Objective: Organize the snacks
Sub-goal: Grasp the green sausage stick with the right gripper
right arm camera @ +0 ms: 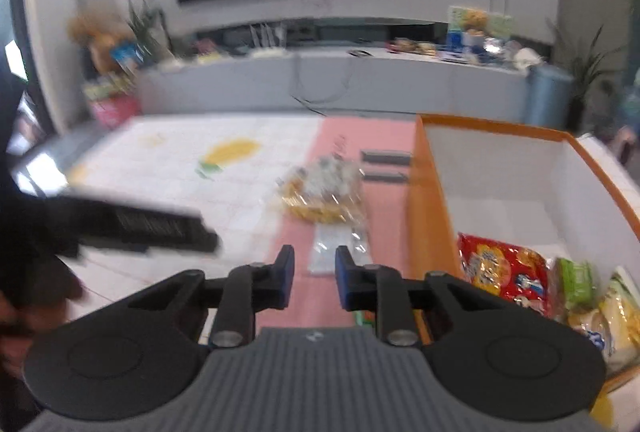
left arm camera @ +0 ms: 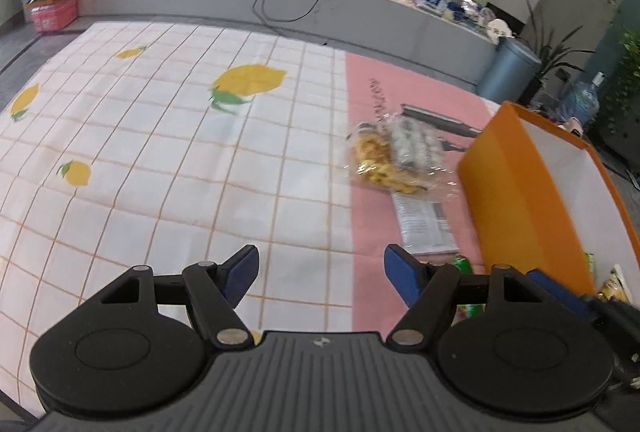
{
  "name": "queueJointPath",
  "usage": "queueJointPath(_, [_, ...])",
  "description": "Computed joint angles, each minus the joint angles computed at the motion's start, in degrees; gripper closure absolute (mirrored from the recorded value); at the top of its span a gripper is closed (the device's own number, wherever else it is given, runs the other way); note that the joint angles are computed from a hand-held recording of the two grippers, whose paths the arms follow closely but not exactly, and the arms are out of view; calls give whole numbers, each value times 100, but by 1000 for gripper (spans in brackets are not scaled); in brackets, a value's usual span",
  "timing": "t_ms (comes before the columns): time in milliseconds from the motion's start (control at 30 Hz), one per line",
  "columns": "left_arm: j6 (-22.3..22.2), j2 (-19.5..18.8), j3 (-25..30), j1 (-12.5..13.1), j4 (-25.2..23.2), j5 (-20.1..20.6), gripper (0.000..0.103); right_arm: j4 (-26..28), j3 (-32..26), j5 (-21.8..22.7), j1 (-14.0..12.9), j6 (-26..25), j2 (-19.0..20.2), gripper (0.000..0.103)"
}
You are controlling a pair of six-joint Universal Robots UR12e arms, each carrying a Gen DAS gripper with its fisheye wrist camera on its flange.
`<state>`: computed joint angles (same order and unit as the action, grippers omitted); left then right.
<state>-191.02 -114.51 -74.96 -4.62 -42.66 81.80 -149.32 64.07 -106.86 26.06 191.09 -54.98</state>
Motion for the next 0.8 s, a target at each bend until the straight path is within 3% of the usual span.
queueJointPath(67, [98,-20,25,24,-148,-75,19,-30,-58,-641,123,-169,142,91])
queueJointPath(133, [156,-25,27,36,-195,-128,19,-55,-64,-950,165,-303,220,91])
queueJointPath(367, [224,-23,17,35,-180,-158,19,221,-255,-1379,219,258,470,91])
queueJointPath(567, [164,-67,53,33,-288,-77,19,2,-249,-2035,309,42,623,89])
queueJointPath(667, [187,-91,83,42,-378,-133,19,133,-258,-2031,284,101,639,88])
queueJointPath(800, [241,-105,107,58,-489,-319,19,379,-224,-1911,240,397,591,71])
